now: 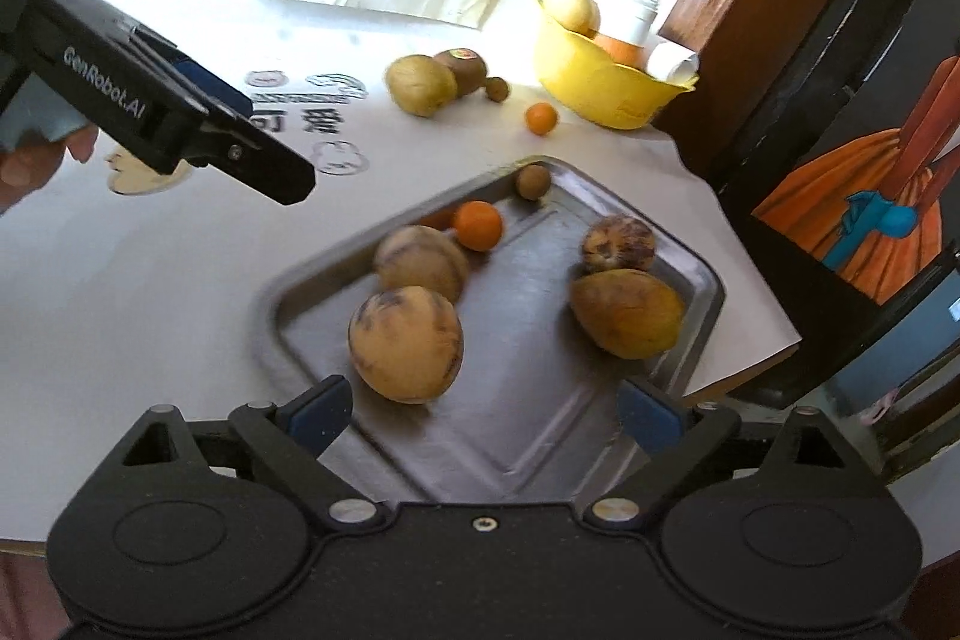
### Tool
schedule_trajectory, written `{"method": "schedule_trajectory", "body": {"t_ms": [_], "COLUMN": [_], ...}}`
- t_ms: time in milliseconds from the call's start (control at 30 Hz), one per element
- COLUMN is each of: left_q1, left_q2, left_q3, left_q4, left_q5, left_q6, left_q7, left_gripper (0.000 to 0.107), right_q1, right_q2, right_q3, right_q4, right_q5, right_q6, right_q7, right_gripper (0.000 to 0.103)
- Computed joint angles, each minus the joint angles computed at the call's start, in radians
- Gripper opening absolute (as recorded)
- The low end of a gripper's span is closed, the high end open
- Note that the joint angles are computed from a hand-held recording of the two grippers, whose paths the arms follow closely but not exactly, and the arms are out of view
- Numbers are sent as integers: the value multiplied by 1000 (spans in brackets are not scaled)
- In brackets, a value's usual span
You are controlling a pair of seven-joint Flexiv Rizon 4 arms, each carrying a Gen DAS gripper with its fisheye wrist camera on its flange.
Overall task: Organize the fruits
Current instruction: 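Open the right tool to drop its pepino in the tray while the left tool releases the pale pepino, then withdraw both tools from the tray toward the kiwi and pear on the cloth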
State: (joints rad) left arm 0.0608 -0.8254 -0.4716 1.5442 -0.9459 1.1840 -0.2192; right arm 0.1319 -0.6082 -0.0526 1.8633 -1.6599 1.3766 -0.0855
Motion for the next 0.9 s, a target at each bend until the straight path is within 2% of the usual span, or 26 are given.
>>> {"method": "schedule_trajectory", "body": {"t_ms": [133, 300, 433, 700, 900], "left_q1": [38, 90, 96, 105, 114], "left_q2": [38, 89, 119, 154, 154], "left_q3": [2, 0, 44, 118, 147], "left_q4": [54, 124, 151, 179, 156], "left_q5": [-30, -127, -176, -244, -303], "left_q6": [21, 47, 46, 60, 81], "left_q7": [26, 90, 116, 169, 176], "left_gripper": [102, 102, 102, 102, 102], "right_q1": [48, 120, 174, 248, 312], "right_q2": [23, 40, 37, -14, -48], "right_q3": [30, 55, 95, 221, 224], "right_q4": [29, 34, 10, -133, -239], "right_q5": [215, 394, 549, 869, 996], "right_q6": [-19, -34, -71, -171, -214], "right_q7": [-126, -216, -318, -576, -685], "right_gripper": [98, 102, 102, 102, 102]}}
